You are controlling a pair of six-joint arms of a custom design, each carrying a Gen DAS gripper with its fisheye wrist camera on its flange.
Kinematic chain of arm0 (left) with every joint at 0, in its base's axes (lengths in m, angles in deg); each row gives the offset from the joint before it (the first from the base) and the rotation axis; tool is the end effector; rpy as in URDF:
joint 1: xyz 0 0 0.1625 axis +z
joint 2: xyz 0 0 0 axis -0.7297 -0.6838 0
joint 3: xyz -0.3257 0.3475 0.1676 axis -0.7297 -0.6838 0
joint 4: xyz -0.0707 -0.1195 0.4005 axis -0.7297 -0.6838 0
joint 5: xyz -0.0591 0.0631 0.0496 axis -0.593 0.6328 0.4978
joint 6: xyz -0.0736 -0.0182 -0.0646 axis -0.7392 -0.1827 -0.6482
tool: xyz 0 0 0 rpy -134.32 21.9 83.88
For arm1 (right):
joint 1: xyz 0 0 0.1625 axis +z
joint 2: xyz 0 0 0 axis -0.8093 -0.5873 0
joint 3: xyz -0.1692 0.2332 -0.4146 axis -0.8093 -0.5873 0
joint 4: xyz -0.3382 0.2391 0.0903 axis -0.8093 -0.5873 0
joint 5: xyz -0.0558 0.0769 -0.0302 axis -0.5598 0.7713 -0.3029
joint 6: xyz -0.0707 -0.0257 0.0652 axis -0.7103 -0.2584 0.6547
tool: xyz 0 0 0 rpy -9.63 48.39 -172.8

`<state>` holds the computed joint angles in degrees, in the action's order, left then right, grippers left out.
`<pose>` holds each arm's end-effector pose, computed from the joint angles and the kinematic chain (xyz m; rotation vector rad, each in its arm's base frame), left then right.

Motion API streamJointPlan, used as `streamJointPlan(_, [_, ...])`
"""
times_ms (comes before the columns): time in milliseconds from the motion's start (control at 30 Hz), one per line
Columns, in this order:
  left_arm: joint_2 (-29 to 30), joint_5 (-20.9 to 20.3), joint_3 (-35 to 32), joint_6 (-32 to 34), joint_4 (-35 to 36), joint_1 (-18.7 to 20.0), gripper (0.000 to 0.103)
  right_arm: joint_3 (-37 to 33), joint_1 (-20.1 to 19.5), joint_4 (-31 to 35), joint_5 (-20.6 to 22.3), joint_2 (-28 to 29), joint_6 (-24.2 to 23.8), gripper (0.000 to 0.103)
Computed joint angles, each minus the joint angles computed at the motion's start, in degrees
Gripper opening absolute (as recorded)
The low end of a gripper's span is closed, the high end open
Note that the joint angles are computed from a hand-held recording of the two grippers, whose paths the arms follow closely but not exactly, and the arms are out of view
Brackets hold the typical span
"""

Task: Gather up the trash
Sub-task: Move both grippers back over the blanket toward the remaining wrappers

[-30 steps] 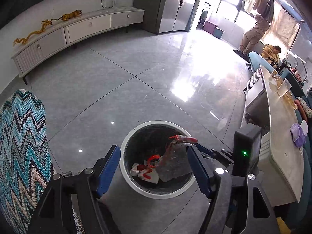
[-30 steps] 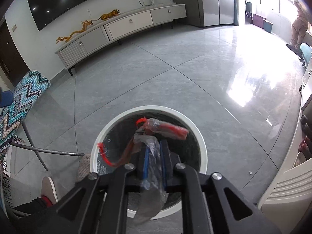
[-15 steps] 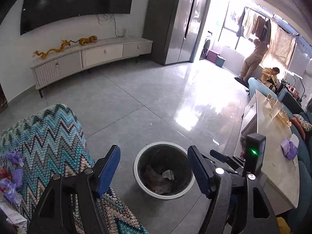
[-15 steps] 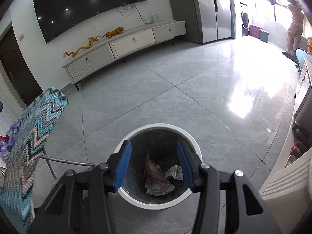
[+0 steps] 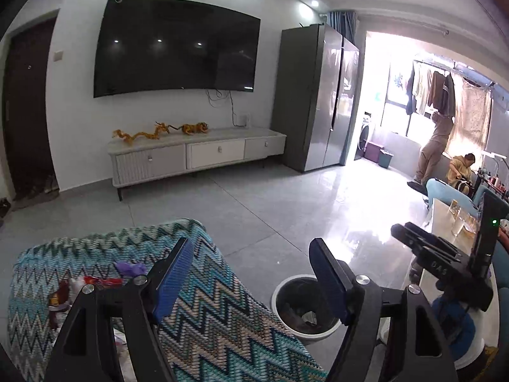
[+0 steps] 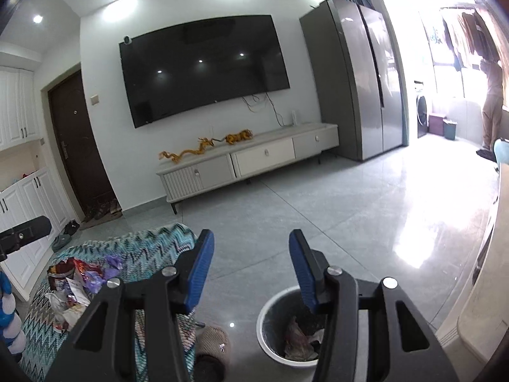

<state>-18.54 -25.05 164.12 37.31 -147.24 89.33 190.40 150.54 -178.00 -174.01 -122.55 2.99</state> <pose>-0.4747 -0.6538 0.1351 1.4450 2.4885 -0.8922 0.1244 -0.4861 0.4022 -0.1041 -1.7822 1.5858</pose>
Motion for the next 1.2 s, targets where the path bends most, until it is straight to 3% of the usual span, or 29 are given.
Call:
streamJointPlan(133, [-3.25, 1.83, 1.66, 0.69, -3.04, 1.22, 0.076, -3.44, 5.33, -0.31, -1.13, 2.05, -4.97, 0.047])
streamJointPlan(367, [-7.57, 5.57, 2.48, 1.65, -6.15, 4.53, 0.078, -7.75, 11.27, 1.7, 0.62, 5.08, -9.19, 0.047])
streamJointPlan(600, [-10.32, 9.38, 3.49, 3.47, -10.24, 7.81, 0.078, -9.25, 13.74, 4.57, 3.26, 6.93, -10.46, 0.047])
streamJointPlan(867, [-9.72, 10.31, 2.73, 0.64, -7.63, 11.77, 0.078, -9.85, 12.16, 12.64, 6.08, 8.98, -5.85, 0.047])
streamJointPlan(1200, [-6.3, 7.39, 2.42, -10.24, 4.56, 16.99, 0.078, -10.56, 4.86, 30.1, 12.57, 12.35, 4.24, 0.047])
